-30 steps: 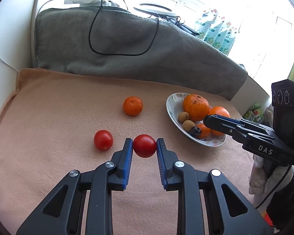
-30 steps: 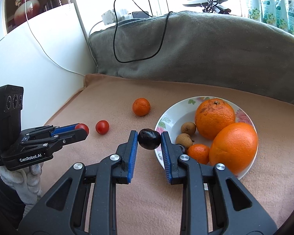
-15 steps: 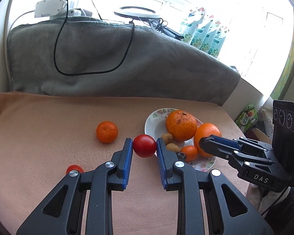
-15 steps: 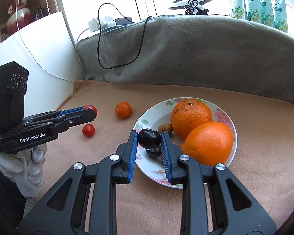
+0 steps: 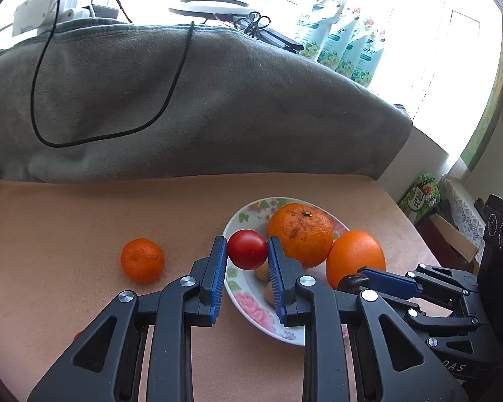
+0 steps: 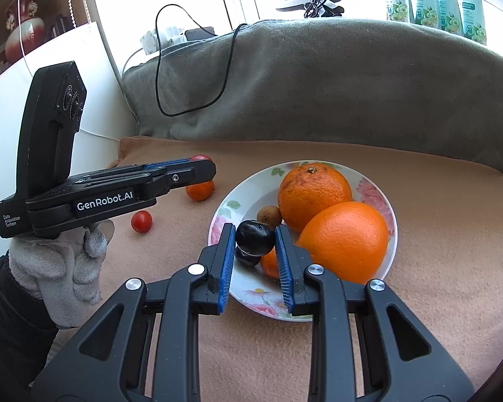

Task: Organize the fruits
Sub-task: 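Carry the dark plum with the right gripper while the left gripper carries the tomato into the plate, then open the right gripper over the plate while the left gripper opens, releasing plum and tomato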

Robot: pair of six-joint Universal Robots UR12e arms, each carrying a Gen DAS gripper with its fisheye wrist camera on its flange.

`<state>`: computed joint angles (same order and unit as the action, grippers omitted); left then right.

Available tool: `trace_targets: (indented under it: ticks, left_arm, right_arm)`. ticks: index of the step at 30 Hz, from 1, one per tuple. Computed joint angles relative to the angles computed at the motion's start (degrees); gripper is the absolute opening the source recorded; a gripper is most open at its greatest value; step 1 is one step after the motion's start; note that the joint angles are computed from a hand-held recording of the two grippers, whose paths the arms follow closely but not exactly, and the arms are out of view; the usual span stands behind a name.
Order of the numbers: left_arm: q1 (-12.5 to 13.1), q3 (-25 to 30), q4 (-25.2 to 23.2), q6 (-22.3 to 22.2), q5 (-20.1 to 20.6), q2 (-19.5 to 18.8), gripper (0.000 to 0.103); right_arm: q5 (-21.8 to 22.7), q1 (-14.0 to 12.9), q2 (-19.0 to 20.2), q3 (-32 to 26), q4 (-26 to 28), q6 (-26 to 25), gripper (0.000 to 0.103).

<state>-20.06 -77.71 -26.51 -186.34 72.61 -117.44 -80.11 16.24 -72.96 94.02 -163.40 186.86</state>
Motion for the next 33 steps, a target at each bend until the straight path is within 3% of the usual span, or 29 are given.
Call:
trace_targets:
  ticks: [24,26,30,32,33]
  left_arm:
    - [-0.63,3.03,-2.49,1.16,-0.36,-2.17,0.023]
    - [-0.62,2.94,-2.23,1.21,-0.44,-2.14,0.030]
    - [-0.72,3.08,-2.19,1.59,-0.15,-2.17,0.033]
    - [-0.72,3.07,-2.05,1.58,-0.17,-2.17,0.045]
    - [-0.72,3.09,-2.01,1.57,-0.25,-2.17,0.045]
  right_arm:
    - [0.13,-0.02,0.69,-0.35,0.61,0.13,0.026]
    - [-0.13,0.06,0.73,-0.39,0.54,0.06,0.026]
    - [0.44,-0.02,0.73,-0.29,0.01,0.20,0.035]
    - [0.26,0.04,0.73,-0.22,-0.17,-0.04,0.039]
    - [0.46,0.00,0.72,-0.17,-0.28,-0.06,0.041]
